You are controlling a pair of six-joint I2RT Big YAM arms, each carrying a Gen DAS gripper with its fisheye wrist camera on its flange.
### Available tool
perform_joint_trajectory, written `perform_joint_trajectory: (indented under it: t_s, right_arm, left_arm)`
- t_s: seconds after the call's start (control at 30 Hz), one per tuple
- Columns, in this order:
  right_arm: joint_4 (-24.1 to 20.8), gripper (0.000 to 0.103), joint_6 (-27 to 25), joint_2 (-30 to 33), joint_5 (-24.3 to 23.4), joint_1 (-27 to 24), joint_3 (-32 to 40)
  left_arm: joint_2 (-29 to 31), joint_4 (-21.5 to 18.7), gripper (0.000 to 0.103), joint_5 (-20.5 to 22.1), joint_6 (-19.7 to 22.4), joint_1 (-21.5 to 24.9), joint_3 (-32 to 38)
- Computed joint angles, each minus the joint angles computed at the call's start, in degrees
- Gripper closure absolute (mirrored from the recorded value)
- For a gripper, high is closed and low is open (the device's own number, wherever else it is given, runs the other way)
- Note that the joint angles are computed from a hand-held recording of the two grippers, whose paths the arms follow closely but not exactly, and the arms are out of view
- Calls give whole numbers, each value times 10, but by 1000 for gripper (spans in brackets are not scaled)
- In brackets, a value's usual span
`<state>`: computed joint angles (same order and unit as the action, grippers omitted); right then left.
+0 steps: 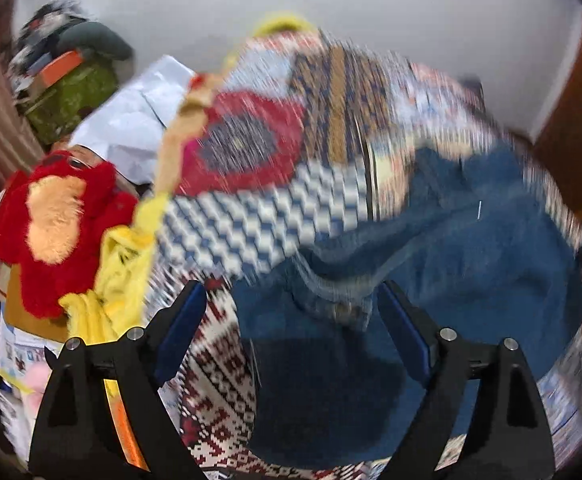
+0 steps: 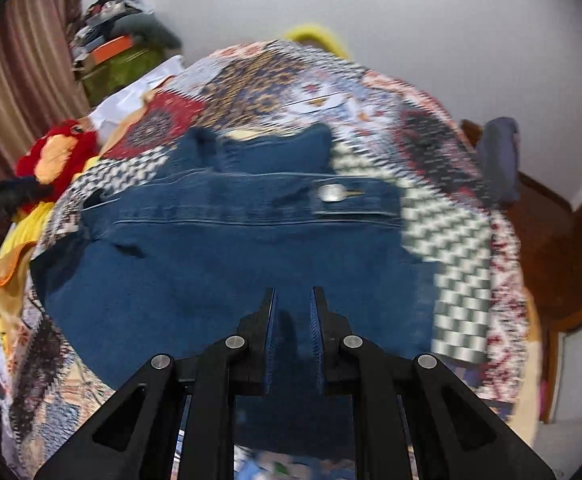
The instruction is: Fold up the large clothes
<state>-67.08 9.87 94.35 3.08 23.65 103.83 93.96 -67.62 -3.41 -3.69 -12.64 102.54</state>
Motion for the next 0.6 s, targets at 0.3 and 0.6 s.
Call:
perform_joint_trajectory:
  t_s: [0.3, 0.6]
  right_arm:
    - [-13, 92, -29, 90, 0, 16, 42]
    - [31, 92, -62, 57, 57, -1, -18]
  left_arm:
    - [57, 26, 13, -70, 17, -29, -15]
    - [117, 8, 5, -93, -49, 2, 70]
